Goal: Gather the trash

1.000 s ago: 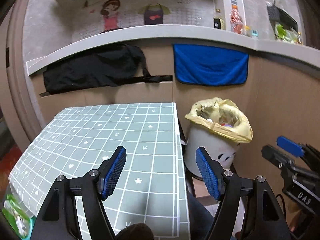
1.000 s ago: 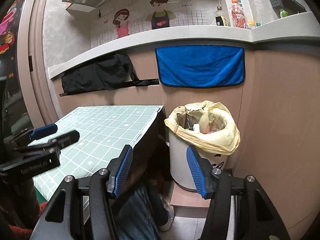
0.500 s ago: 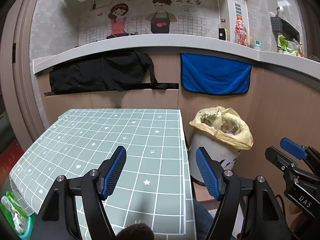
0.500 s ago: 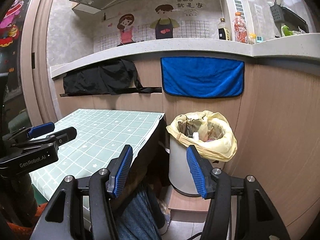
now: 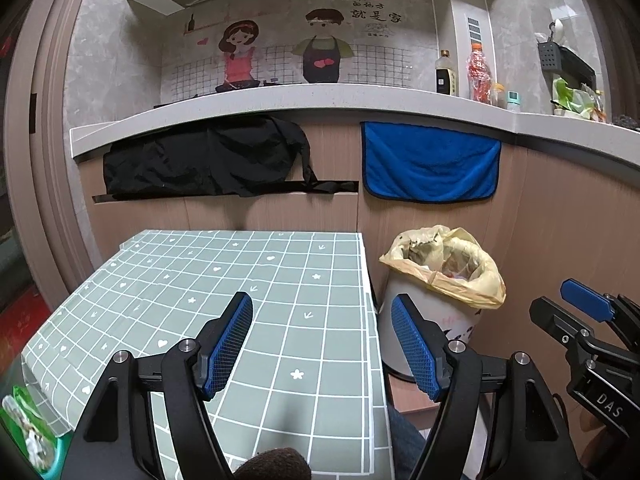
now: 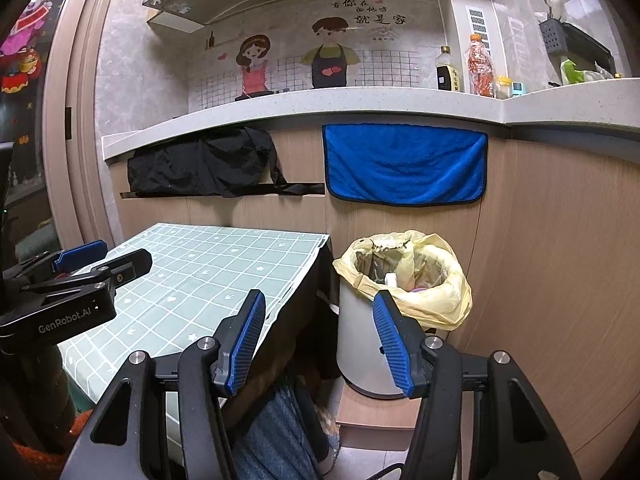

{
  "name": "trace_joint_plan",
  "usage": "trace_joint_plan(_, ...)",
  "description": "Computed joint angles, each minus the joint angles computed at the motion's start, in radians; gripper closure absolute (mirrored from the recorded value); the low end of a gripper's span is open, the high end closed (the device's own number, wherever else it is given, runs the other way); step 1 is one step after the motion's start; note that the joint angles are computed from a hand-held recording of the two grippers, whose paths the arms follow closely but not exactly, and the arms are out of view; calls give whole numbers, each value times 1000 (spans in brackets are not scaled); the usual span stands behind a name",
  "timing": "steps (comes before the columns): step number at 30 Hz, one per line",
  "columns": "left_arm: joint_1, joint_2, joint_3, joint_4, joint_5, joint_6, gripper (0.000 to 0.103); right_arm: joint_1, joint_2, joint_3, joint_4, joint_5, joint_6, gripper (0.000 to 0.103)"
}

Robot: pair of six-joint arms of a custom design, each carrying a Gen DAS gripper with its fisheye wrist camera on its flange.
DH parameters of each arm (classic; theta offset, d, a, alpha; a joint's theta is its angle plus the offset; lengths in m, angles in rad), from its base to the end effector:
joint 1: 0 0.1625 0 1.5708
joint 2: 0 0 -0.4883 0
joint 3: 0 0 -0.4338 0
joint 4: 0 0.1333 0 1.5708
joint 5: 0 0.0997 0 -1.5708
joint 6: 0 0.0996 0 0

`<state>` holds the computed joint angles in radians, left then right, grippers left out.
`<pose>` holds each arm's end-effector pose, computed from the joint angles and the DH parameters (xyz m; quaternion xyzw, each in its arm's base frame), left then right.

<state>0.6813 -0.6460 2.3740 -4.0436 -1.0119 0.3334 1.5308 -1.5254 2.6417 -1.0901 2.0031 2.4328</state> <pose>-0.2343 -0.4296 0.0335 0.4318 0.7907 -0.4068 0.1511 0.0795 -0.3038 0.1585 0.0883 -0.7100 0.5782 0.3922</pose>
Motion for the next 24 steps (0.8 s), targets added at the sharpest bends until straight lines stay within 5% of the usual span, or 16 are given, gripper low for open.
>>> trace_joint_plan(24, -8, 5, 3, 8, -23, -1, 31, -16, -18, 11, -6, -9, -1, 50)
